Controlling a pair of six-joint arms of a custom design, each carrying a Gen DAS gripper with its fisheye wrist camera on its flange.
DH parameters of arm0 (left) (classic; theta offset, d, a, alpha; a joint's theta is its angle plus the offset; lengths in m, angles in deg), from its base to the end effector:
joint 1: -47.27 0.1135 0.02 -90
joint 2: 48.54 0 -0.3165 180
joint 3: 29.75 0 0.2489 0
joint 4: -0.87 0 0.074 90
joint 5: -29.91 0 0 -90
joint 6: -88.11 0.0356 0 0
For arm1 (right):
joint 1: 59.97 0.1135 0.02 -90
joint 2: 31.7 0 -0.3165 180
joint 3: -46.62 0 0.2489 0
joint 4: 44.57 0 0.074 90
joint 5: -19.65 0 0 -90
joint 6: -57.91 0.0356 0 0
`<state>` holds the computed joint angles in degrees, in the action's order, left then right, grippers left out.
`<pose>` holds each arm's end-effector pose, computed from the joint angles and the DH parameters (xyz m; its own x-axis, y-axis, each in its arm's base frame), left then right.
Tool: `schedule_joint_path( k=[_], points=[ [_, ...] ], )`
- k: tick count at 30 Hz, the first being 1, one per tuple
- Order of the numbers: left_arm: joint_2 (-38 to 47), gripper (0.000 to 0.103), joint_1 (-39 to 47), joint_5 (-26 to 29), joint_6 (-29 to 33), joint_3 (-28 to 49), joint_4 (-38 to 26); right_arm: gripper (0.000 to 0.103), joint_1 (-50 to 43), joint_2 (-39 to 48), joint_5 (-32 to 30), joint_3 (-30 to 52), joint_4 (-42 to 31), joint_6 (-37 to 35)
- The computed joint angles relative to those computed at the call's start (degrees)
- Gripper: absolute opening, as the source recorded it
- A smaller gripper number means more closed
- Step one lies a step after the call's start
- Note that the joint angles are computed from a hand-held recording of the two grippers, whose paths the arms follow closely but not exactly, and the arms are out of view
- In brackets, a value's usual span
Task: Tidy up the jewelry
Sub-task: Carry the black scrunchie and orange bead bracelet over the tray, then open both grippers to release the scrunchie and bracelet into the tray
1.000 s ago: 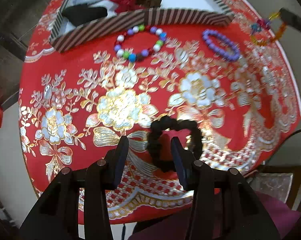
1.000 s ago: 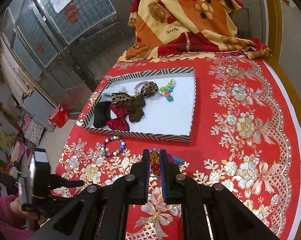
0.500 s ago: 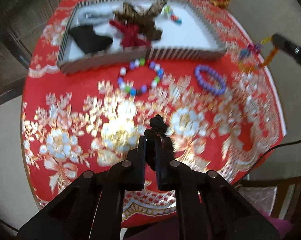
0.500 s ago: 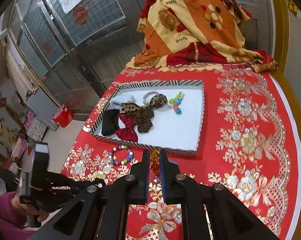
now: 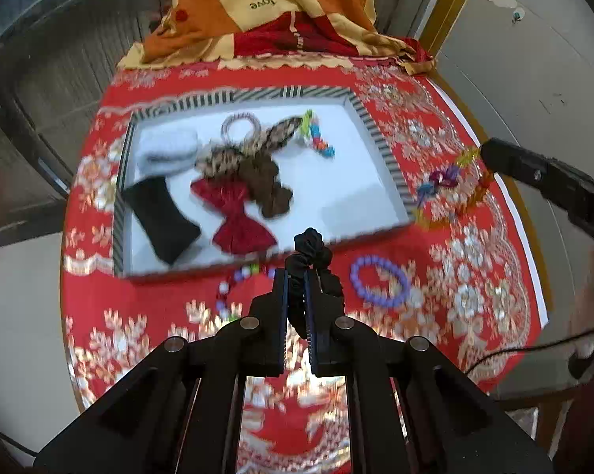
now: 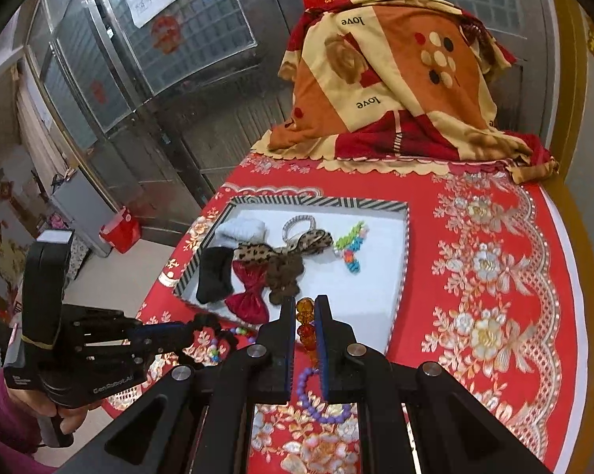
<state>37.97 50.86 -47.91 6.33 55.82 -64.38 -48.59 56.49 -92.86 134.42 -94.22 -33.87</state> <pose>0.2934 0.0109 0.3258 -0.9003 0.0835 -0.4272 0.1541 0.9790 -0.1333 0.3184 0.0780 0.3462 -0.7379 -0.1778 -0.6511 -0.4465 0.8520 0.2734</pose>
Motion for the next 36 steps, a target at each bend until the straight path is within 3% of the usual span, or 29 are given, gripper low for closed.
schedule_joint_path(
  k=[10,23,36],
  points=[
    [8.8,0.007,-4.5,-3.0,-3.6,5.8,2.8,0.009,0.4,9.2,1.5,8.7,-2.7,-2.0],
    [20.0,0.007,-5.1,-3.0,-6.9,9.5,3.9,0.009,0.9,25.6,3.6,20.5,-7.8,-5.2],
    [26.5,0.007,-5.4,-4.7,-9.0,12.7,3.6,0.009,-0.1,42.4,8.0,39.4,-12.4,-5.3]
  ],
)
